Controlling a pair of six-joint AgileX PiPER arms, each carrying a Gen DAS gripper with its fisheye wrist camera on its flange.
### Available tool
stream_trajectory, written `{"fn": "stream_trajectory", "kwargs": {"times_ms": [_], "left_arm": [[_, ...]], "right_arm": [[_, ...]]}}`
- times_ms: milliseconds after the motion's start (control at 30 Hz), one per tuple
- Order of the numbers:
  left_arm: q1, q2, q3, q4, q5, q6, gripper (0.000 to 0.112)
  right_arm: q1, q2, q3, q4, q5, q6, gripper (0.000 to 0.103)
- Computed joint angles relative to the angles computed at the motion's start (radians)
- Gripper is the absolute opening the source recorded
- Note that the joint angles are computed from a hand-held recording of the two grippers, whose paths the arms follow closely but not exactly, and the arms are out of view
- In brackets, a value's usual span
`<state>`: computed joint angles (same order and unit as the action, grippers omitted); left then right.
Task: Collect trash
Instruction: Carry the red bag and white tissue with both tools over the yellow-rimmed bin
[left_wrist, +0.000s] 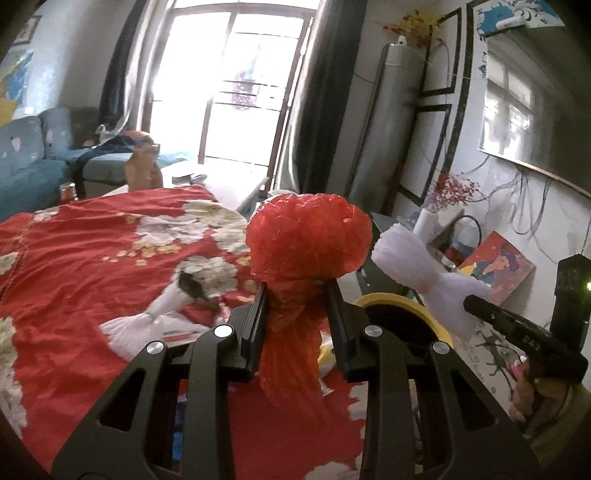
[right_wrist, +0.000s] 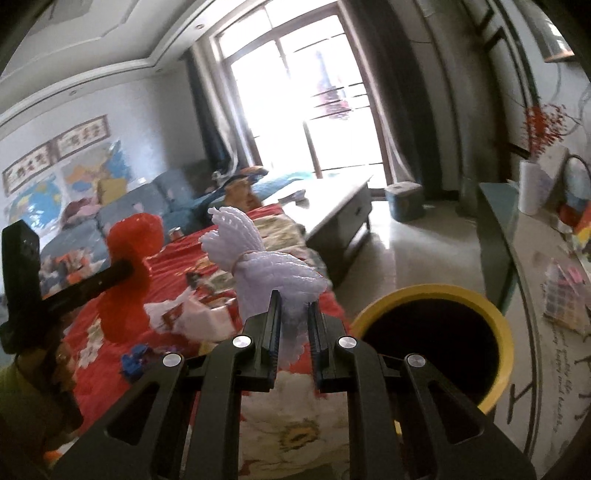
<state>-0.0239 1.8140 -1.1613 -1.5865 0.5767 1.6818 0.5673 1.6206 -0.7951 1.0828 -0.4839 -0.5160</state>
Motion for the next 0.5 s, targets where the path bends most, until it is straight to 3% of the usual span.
{"fn": "stream_trajectory", "kwargs": {"times_ms": [500], "left_arm": [[-0.179, 0.065, -0.084, 0.063, -0.057, -0.058, 0.024]], "right_arm": [[-0.082, -0.009, 0.125, 0.002, -0.082, 0.132, 0.014]]}}
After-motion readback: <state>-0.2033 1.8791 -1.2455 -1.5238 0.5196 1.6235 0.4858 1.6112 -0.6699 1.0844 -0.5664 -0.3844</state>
